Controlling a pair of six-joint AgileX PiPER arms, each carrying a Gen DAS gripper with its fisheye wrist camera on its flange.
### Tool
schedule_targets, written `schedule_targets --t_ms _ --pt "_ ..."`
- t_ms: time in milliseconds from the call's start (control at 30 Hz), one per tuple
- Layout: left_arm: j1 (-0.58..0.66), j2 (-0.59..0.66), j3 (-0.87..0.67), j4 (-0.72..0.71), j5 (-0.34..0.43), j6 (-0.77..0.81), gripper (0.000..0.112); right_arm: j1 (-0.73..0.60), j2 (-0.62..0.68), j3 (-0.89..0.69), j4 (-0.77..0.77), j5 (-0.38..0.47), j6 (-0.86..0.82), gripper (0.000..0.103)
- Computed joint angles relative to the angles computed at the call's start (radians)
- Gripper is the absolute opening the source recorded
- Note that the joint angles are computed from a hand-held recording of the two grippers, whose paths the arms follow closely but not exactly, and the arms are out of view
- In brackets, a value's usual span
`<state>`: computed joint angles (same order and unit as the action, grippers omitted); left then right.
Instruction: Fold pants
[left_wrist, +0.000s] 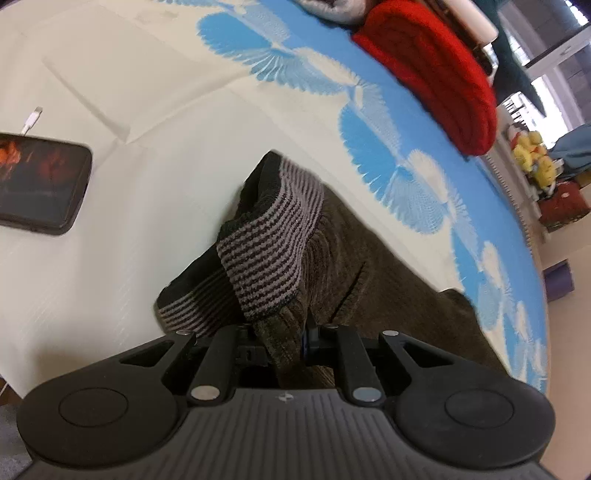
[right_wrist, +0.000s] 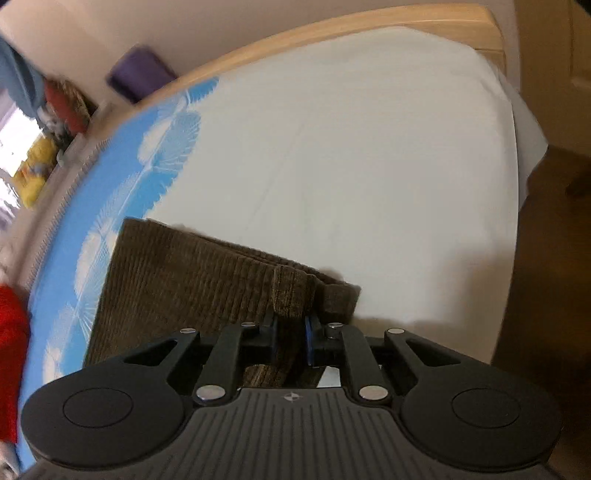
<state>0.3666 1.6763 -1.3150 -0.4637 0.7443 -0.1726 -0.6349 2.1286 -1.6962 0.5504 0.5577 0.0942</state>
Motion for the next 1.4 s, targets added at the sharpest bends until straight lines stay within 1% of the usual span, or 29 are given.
schedule_targets --t_ms 33,67,100,133,233,300,367,500,533,567,600,633,667,700,733,767,833,867,900,933,967,1000,1100,1167,1200,1267,1333,1367,1400 --pt "0.006 -0.008 0.004 -0.022 -0.008 0.018 0.014 0.006 -0.017 0.033 0.026 -0.033 -0.039 0.014" --pt "0.014 -0.016 0.008 -0.045 -0.015 0.035 0.014 0.012 -0.025 0.035 0.013 -0.040 -0.038 0.014" --pt "0.022 -0.025 0.009 -0.071 -0.018 0.051 0.014 0.016 -0.027 0.004 -0.035 -0.015 0.003 0.014" --pt "0.031 -0.037 0.012 -0.098 -0.016 0.071 0.013 0.012 -0.027 -0.024 -0.042 0.009 0.022 0.014" --pt "0.037 -0.073 0.018 -0.115 -0.009 0.099 0.013 -0.015 -0.047 -0.089 0.045 0.067 -0.054 0.014" --pt "0.025 -0.074 0.023 -0.065 0.002 0.067 0.014 -0.015 -0.073 -0.099 0.041 0.070 -0.090 0.014" --pt "0.024 -0.052 0.021 -0.034 0.035 0.030 0.014 -0.014 -0.078 -0.096 -0.002 0.062 -0.084 0.014" --pt "0.005 -0.016 -0.004 0.039 0.071 0.025 0.016 -0.014 -0.012 -0.078 -0.124 0.072 0.040 0.014" --pt "0.000 -0.012 -0.003 0.052 0.068 0.025 0.018 -0.008 -0.002 -0.044 -0.123 0.033 0.028 0.013" --pt "-0.002 -0.008 -0.003 0.063 0.068 0.020 0.022 0.000 -0.023 0.018 -0.085 -0.045 -0.024 0.015" --pt "-0.001 -0.005 -0.002 0.064 0.071 0.018 0.030 0.009 -0.039 0.057 -0.065 -0.097 -0.079 0.016" --pt "-0.006 -0.003 -0.005 0.083 0.075 0.001 0.038 0.017 -0.055 0.083 -0.063 -0.123 -0.094 0.025" --pt "-0.013 -0.005 -0.006 0.114 0.076 -0.022 0.045 0.023 -0.066 0.089 -0.090 -0.126 -0.073 0.036" --pt "-0.012 -0.007 -0.001 0.110 0.071 -0.015 0.046 0.031 -0.071 0.079 -0.158 -0.111 -0.016 0.049" --pt "-0.012 -0.013 0.005 0.111 0.064 -0.013 0.047 0.041 -0.083 0.080 -0.258 -0.100 0.066 0.073" --pt "-0.013 -0.021 0.013 0.120 0.051 -0.019 0.050 0.052 -0.106 0.105 -0.358 -0.117 0.143 0.078" --pt "-0.025 -0.050 0.034 0.188 0.018 -0.081 0.066 0.065 -0.156 0.169 -0.469 -0.181 0.199 0.077" --pt "-0.047 -0.065 0.038 0.279 0.001 -0.167 0.086 0.066 -0.185 0.202 -0.465 -0.202 0.167 0.077" --pt "-0.069 -0.088 0.053 0.379 -0.027 -0.258 0.091 0.067 -0.221 0.240 -0.421 -0.225 0.104 0.077" --pt "-0.086 -0.111 0.073 0.453 -0.061 -0.317 0.091 0.067 -0.251 0.277 -0.337 -0.250 0.015 0.078" --pt "-0.091 -0.123 0.083 0.487 -0.083 -0.337 0.092 0.071 -0.291 0.314 -0.237 -0.258 -0.082 0.078" --pt "-0.086 -0.131 0.088 0.480 -0.097 -0.327 0.093 0.084 -0.325 0.330 -0.137 -0.240 -0.177 0.078" --pt "-0.053 -0.138 0.106 0.358 -0.123 -0.239 0.093 0.129 -0.399 0.339 0.163 -0.115 -0.449 0.078" --pt "-0.053 -0.141 0.117 0.328 -0.146 -0.198 0.092 0.171 -0.406 0.324 0.339 -0.010 -0.584 0.078" --pt "-0.063 -0.145 0.126 0.344 -0.163 -0.196 0.092 0.210 -0.397 0.304 0.381 0.029 -0.597 0.078" --pt "-0.087 -0.138 0.127 0.394 -0.180 -0.212 0.090 0.293 -0.374 0.272 0.429 0.070 -0.595 0.078" --pt "-0.104 -0.134 0.138 0.424 -0.202 -0.217 0.075 0.395 -0.333 0.218 0.411 0.081 -0.552 0.078" --pt "-0.112 -0.129 0.139 0.438 -0.210 -0.214 0.045 0.445 -0.311 0.183 0.375 0.080 -0.511 0.077" --pt "-0.126 -0.123 0.135 0.492 -0.209 -0.225 0.034 0.492 -0.280 0.137 0.344 0.082 -0.487 0.076"
